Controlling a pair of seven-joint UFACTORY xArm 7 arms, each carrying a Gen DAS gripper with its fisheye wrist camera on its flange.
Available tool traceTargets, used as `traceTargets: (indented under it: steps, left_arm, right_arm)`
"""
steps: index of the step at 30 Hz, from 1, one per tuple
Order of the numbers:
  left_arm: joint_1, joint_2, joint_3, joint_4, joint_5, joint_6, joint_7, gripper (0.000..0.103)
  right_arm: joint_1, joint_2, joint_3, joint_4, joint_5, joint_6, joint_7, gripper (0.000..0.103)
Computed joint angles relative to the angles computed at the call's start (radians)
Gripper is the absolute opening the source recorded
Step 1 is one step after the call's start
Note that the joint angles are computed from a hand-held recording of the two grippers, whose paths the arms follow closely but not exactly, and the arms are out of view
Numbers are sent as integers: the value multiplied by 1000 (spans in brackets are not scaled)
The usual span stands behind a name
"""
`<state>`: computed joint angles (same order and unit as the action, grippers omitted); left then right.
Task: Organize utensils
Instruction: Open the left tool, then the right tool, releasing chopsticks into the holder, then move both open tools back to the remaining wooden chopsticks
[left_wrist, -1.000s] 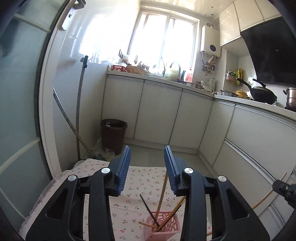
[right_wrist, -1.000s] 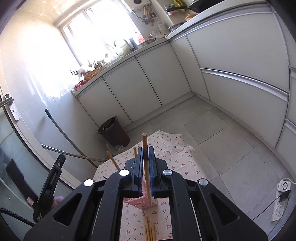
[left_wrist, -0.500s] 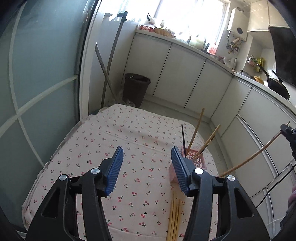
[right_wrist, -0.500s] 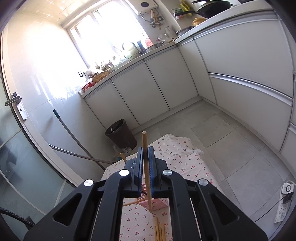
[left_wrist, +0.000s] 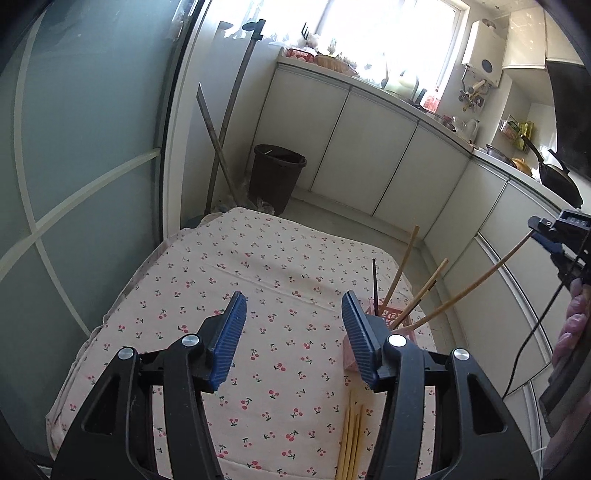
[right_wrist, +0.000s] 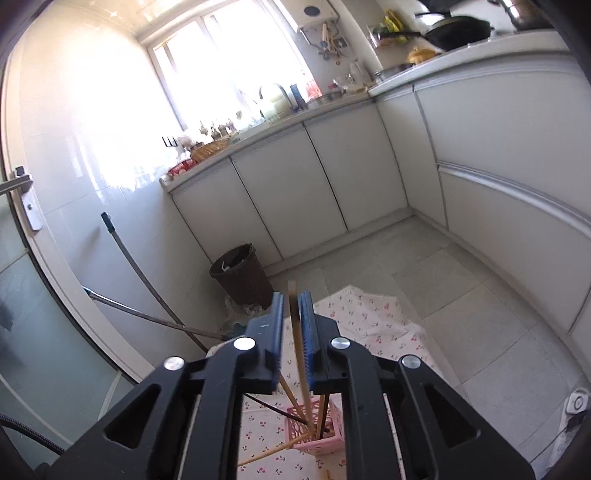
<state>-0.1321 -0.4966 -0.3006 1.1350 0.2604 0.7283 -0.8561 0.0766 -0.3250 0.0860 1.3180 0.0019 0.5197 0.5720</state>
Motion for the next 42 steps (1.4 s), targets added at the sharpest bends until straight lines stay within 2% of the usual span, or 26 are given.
traceTargets:
  steps: [1, 4, 7, 9, 11, 14, 17, 20, 24, 26, 32, 35, 37, 42]
  left_arm:
    - [-3, 1, 1, 0, -1, -3, 3, 52]
    - [-34, 11, 17, 0, -32, -14, 46, 52]
    - [-60, 25, 18, 5, -61, 1, 76, 56]
    - [-83, 43, 18, 16, -78, 23, 109, 58]
    - [-93, 54, 7, 18, -75, 34, 120, 60]
    - [-111, 73, -4, 26, -72, 59, 136, 68]
    - [-131, 86, -5, 26, -81, 78, 146, 76]
    - [-152, 104, -6, 33, -87, 107, 168, 89]
    - [-171, 146, -22, 48, -63, 160, 182, 95]
    - [-185, 171, -18, 58, -68, 189, 188, 96]
    - [-222, 258, 10, 102, -109, 279, 192, 96]
    - [-239, 305, 31, 126, -158, 319, 198, 96]
    - [-247, 345, 43, 149, -187, 352, 193, 96]
    - [-267, 453, 66, 219, -211, 463, 229, 96]
  right_arm:
    - [-7, 1, 3, -20, 1, 7, 22, 43]
    - [-4, -42, -3, -85, 7, 18, 28, 45]
    - [-6, -123, 4, -157, -16, 70, 6, 48]
    - [-12, -179, 16, -204, -37, 111, -5, 59]
    - [-4, -228, 20, -244, -40, 174, -26, 65]
    - [19, -289, 19, -307, -25, 255, -65, 72]
    - [22, -342, 40, -365, -34, 311, -80, 74]
    - [23, -381, 59, -407, -48, 346, -90, 78]
    - [17, -415, 87, -441, -90, 385, -110, 85]
    - [9, -436, 89, -463, -111, 398, -118, 90]
    - [-5, -470, 56, -508, -126, 502, -166, 90]
    - [-6, -476, 47, -509, -123, 561, -199, 95]
    - [-10, -462, 48, -496, -119, 607, -208, 95]
    - [2, -456, 39, -485, -90, 652, -231, 95]
